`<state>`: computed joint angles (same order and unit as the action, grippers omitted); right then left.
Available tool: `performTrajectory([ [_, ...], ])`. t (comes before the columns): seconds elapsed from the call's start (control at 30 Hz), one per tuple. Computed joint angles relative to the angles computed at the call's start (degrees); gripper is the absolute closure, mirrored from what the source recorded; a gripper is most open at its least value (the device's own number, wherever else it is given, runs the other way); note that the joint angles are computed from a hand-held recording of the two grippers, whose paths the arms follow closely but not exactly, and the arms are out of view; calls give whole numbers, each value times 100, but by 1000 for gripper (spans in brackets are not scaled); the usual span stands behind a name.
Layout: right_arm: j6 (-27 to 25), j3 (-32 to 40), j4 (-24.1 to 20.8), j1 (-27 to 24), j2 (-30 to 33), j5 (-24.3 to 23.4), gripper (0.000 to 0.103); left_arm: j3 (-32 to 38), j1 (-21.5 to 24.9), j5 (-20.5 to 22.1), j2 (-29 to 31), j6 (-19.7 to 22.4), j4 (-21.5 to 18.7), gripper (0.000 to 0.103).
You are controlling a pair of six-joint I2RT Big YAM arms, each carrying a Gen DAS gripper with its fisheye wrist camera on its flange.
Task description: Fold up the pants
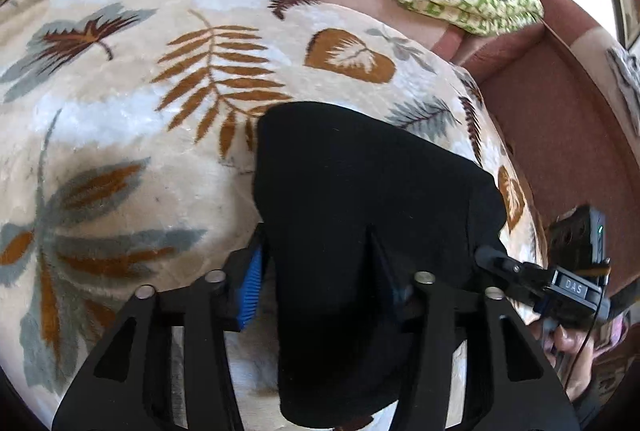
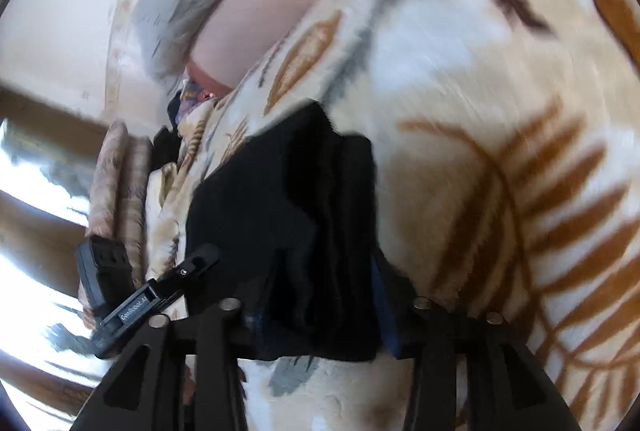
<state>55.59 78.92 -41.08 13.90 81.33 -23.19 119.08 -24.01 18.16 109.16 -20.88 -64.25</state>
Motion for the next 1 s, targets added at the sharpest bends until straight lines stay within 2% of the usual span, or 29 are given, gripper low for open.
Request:
performTrajectory([
  [0.07,259,-137,159,-26,-130,5,60,-80,-3,-103,-84,-22,118,48],
  [0.13,226,-179,164,35,-338,525,60,-309,-20,-348,-295,7,452,49],
  [0.17,-16,-132,158,115,-453,944,60,-482,-34,-478,-456,9,750,49],
  [0.23,-937,179,2,403,-515,1790,60,-800,-38,-396,-706,58,1323,49],
  [0.27,-1549,389,-144,586,-484,2156,60,-948,-49,-220,-821,129,1602,49],
  [0.3,-2234,639,-364,841,-396,2592,60,-1003,-53,-23,-856,199,1719,49],
  [0.33,-2823,841,-583,1105,-279,3028,60,-950,-73,138,-803,282,1663,49],
  [0.37,-3214,1026,-860,1293,-123,3335,60,-735,-122,77,-633,412,1320,49],
  [0.4,-3454,1309,-1422,1402,164,3328,60,-457,-168,-103,-420,537,874,49],
  [0.43,-3421,1450,-1997,1359,417,3067,60,-160,-230,-399,-144,663,364,50],
  [0.47,-3357,1494,-2284,1332,564,2958,59,-29,-253,-520,-10,697,143,51],
  [0.5,-3471,1488,-2283,1376,560,3135,60,-63,-273,-631,-40,697,209,51],
  [0.57,-3490,1529,-2245,1367,529,3149,60,-57,-269,-623,-76,694,213,51],
  [0.67,-3387,1399,-1840,1362,325,3269,60,-282,-212,-575,-293,480,650,51],
  [0.7,-3579,1323,-1383,1437,217,3558,60,-471,-225,-791,-461,482,1077,51],
  [0.73,-3781,1268,-963,1469,178,3805,60,-537,-261,-1078,-527,505,1316,49],
  [0.77,-4066,1205,-531,1488,150,4068,58,-616,-304,-1415,-576,507,1633,40],
  [0.8,-4197,1217,-386,1490,222,4205,56,-637,-309,-1492,-566,491,1753,33],
  [0.83,-4258,1295,-441,1463,339,4260,56,-485,-314,-1510,-429,497,1660,28],
  [0.9,-4245,1592,-914,1350,723,4155,56,100,-302,-1431,31,537,905,28],
  [0.93,-4151,1753,-1286,1265,934,3984,56,549,-274,-1243,380,483,258,27],
  [0.97,-4014,1765,-1499,1163,1068,3655,56,758,-197,-848,607,296,-101,24],
  [1.0,-3818,1657,-1423,1079,1018,3454,56,772,-129,-605,617,116,-172,22],
])
